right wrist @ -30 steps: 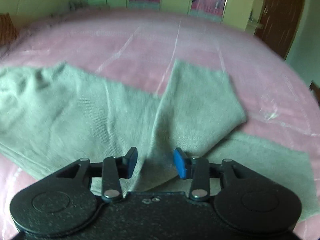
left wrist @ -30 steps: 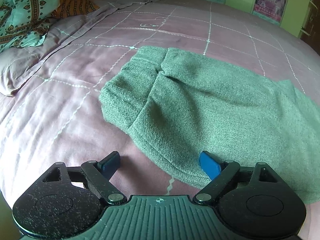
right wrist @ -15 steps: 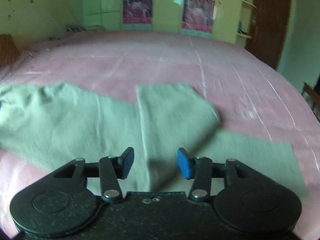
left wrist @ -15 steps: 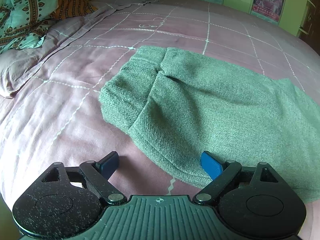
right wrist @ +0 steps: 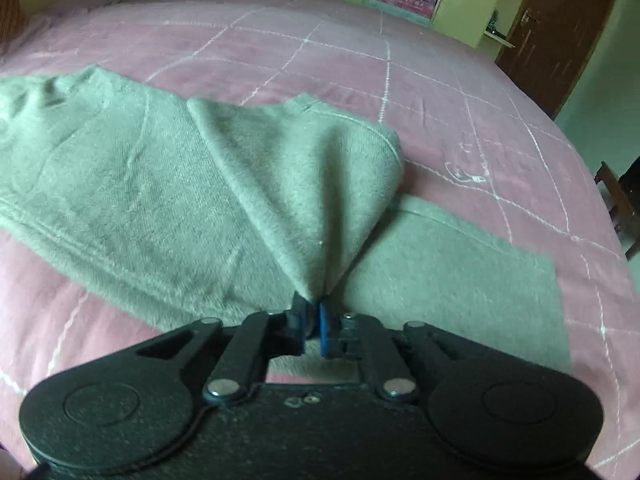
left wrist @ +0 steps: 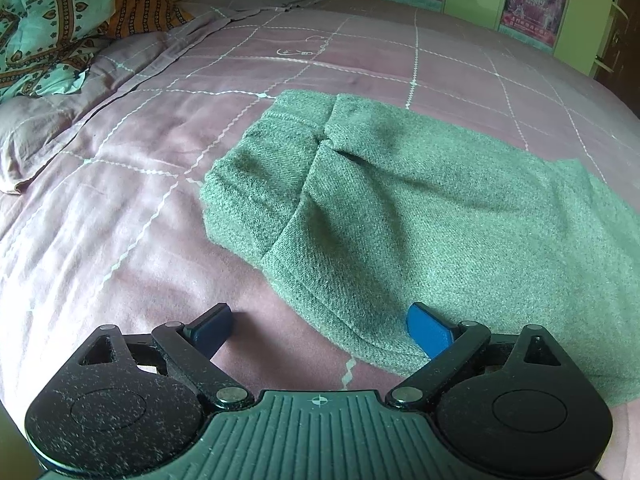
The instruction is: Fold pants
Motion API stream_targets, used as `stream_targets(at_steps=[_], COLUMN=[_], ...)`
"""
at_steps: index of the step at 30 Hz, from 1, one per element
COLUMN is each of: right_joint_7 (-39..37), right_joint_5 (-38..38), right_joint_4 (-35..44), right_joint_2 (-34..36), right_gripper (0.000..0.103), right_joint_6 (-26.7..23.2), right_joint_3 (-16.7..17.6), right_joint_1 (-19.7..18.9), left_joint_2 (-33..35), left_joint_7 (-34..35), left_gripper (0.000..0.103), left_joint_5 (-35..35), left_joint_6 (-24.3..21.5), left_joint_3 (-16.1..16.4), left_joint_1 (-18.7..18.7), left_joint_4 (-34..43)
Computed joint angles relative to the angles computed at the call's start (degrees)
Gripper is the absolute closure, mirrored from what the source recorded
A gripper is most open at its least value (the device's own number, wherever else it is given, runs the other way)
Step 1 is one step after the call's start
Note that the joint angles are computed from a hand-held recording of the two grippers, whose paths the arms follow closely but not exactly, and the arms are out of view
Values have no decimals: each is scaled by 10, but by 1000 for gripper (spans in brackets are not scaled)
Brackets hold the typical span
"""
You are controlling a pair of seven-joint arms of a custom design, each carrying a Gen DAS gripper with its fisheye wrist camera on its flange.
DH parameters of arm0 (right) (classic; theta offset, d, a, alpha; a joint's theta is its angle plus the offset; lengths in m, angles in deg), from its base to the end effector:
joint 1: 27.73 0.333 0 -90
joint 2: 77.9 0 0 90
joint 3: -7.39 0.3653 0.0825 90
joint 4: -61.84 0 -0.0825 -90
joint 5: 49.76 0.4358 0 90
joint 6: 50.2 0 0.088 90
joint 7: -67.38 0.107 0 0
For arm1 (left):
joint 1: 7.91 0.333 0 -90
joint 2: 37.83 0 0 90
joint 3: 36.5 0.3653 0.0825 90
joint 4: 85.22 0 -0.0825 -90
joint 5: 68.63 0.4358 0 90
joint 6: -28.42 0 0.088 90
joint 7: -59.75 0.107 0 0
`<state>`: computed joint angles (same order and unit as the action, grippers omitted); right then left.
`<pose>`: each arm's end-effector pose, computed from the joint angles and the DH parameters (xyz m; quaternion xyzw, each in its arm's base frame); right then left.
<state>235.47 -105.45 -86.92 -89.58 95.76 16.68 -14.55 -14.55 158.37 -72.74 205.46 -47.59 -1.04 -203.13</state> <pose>0.4245 0.1861 0.3469 -0.6086 0.7301 -0.2977 0.0886 0.6906 -0.0356 0.3170 -0.6324 0.7085 -0.2446 0.1955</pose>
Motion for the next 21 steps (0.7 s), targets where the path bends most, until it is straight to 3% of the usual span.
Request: stream_targets(at_steps=[2, 3, 7, 13, 15, 16, 17, 19, 21], right_joint_7=[31, 40, -3, -122, -141, -146, -141, -42, 73], right_joint_5=[-68, -105, -166, -215, -219, -207, -179, -193, -227], right_joint_4=[9, 15, 68, 159, 164, 166, 167, 144, 111], right_joint_2=[-5, -3, 54, 164, 173, 176, 173, 135, 84], right_gripper=[58, 53, 53, 54, 69, 97, 99, 99, 99], right_joint_6=[-36, -38, -16, -64, -46, -35, -29, -11, -26], right_joint_3=[22, 25, 5, -29, -44, -50, -56, -68, -67], right_joint_1=[1, 2, 12, 48, 51, 50, 47, 41, 32], left_joint_2=[0, 0, 1, 2, 2, 2, 1, -1, -5], left_joint_7=[1, 1, 0, -3, -5, -7, -11, -21, -36], left_gripper=[8, 8, 7, 7, 7, 7, 7, 7, 7], left_joint_5=[-2, -2, -2, -3, -5, -5, -3, 6, 19], left_joint_6=[1, 2, -2, -11, -9, -8, -5, 2, 8], left_joint_3=[-3, -4, -4, 1, 1, 3, 8, 25, 45], left_joint_1=[3, 4, 4, 0, 0, -2, -7, -23, -43], left_joint_4=[0, -1, 1, 6, 6, 5, 3, -1, -5])
